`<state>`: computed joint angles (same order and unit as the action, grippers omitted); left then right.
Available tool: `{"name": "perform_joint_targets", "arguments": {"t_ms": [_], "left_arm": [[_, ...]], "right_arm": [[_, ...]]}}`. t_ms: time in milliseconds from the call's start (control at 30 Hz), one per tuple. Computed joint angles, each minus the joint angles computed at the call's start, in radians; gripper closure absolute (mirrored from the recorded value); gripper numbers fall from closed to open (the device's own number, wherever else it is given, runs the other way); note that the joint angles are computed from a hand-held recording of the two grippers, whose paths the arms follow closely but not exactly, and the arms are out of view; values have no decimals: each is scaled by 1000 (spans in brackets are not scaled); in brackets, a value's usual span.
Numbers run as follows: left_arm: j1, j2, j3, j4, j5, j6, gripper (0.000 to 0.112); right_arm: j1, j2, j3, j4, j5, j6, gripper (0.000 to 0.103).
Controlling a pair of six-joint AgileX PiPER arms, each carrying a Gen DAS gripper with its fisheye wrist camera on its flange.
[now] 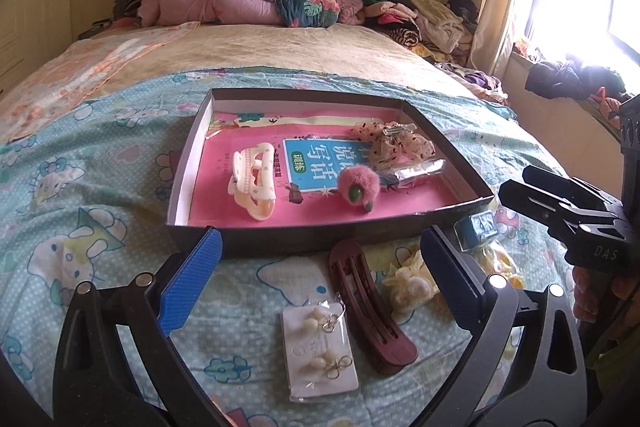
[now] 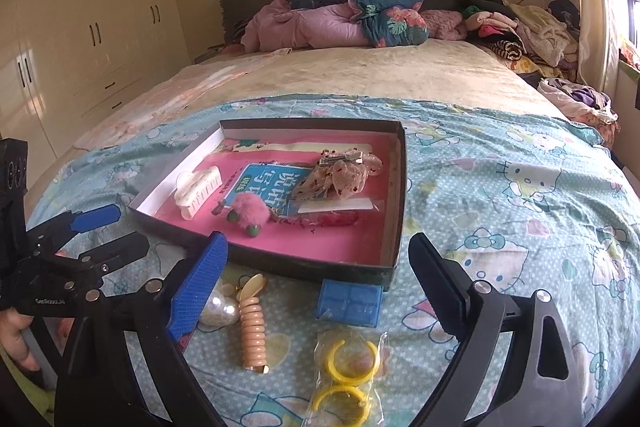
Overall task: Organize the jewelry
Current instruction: 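Withdraw both tools from the box back over the remaining accessories, then grasp the coiled peach hair tie with the right tool while the left tool grasps the white earring card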
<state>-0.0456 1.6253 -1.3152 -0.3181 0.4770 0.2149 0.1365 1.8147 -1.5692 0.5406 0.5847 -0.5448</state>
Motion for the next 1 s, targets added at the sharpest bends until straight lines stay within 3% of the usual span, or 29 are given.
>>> {"name": "perform_joint_targets", "arguments": {"t_ms": [667, 1000], "left_arm": [[42, -93, 145, -22, -23, 36, 21], [82, -123, 194, -88, 4, 101, 21]], "right_arm": [[45, -83, 162, 54, -18, -96, 14], [86, -86, 212, 30, -33, -109, 15]]}}
